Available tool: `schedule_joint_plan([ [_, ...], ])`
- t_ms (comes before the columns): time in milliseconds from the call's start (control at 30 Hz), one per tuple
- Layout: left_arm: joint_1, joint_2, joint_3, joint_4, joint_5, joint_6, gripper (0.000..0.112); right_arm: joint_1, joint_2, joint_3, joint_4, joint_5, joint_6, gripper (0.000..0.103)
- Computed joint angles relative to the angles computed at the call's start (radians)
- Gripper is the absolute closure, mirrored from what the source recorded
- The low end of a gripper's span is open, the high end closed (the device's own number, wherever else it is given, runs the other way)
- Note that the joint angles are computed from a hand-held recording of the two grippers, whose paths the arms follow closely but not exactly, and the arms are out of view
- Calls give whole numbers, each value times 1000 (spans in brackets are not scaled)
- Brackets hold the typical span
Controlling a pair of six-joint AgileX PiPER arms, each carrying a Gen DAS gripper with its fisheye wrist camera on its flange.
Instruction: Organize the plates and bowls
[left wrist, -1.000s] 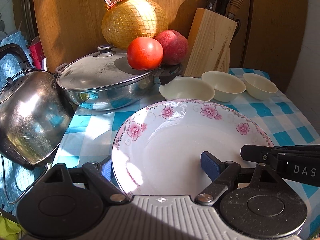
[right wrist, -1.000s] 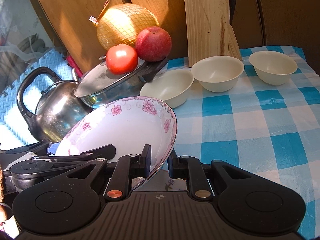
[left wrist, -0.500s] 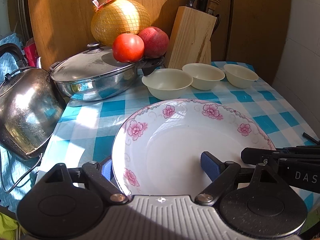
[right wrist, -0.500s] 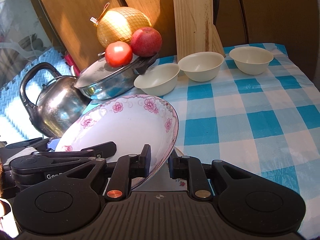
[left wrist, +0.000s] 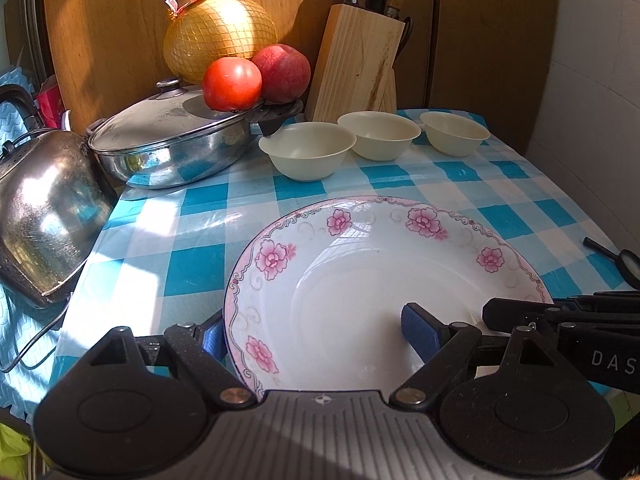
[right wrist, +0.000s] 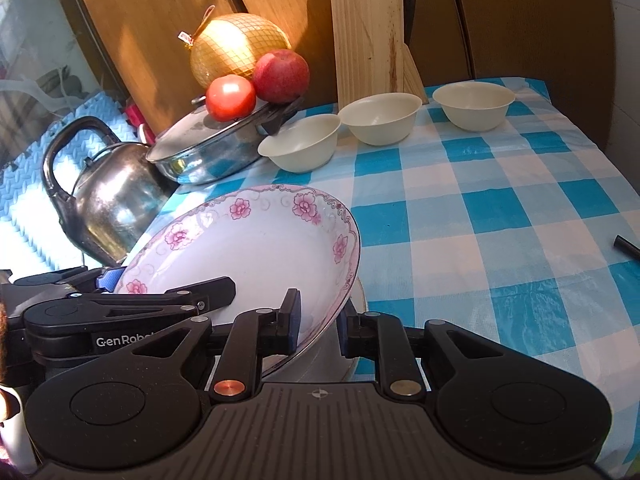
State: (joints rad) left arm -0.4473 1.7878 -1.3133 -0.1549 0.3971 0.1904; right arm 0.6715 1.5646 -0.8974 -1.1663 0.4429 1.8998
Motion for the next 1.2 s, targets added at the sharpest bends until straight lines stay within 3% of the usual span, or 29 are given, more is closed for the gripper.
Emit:
schedule_joint_plan([
  [833,10,-8,33,-93,24,87,32,103,-5,35,-26,116,51,76],
  [1067,-3,-2,35,-33,12,65,33,115,11,17,9,148,12,75],
  [1200,12,-2,27,-64,14,92,34,161,38,-11,-26,245,-10,75],
])
